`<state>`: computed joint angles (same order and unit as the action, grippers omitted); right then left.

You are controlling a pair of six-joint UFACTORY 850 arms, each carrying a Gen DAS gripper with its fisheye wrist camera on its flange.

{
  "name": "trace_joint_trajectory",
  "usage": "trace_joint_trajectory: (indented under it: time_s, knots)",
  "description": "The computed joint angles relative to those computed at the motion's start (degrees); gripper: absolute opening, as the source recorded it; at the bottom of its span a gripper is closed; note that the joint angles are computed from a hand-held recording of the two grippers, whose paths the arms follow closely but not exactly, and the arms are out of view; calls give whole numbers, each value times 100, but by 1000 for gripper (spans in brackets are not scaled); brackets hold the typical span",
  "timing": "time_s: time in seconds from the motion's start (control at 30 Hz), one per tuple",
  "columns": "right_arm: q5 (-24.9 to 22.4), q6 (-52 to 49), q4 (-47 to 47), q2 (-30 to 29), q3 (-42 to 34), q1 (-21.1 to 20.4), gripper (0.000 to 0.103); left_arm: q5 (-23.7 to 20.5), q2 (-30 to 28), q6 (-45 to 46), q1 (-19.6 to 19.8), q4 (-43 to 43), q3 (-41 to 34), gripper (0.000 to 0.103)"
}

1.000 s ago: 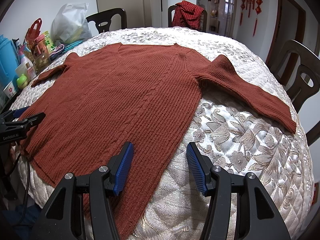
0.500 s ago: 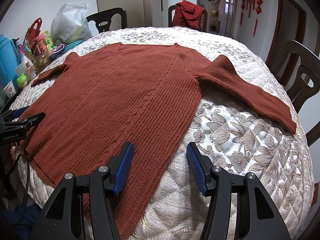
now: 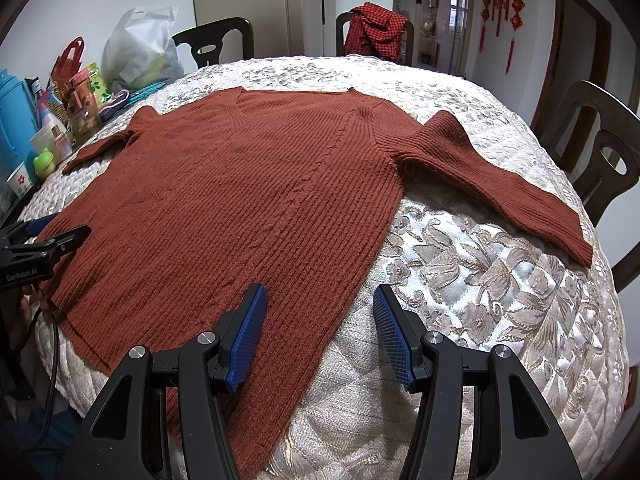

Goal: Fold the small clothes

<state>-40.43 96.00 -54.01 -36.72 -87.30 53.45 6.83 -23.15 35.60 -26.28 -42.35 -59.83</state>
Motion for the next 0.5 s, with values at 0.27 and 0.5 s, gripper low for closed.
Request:
trace_joint_trajectory:
  time_s: [0.27,0.5]
  knots:
    - [0,29,-22,10,19,6,56,38,10,-40,-16,14,22,94]
    - [-1,25,-21,12,19,6,56,48,16,-40,-19,11,35,94]
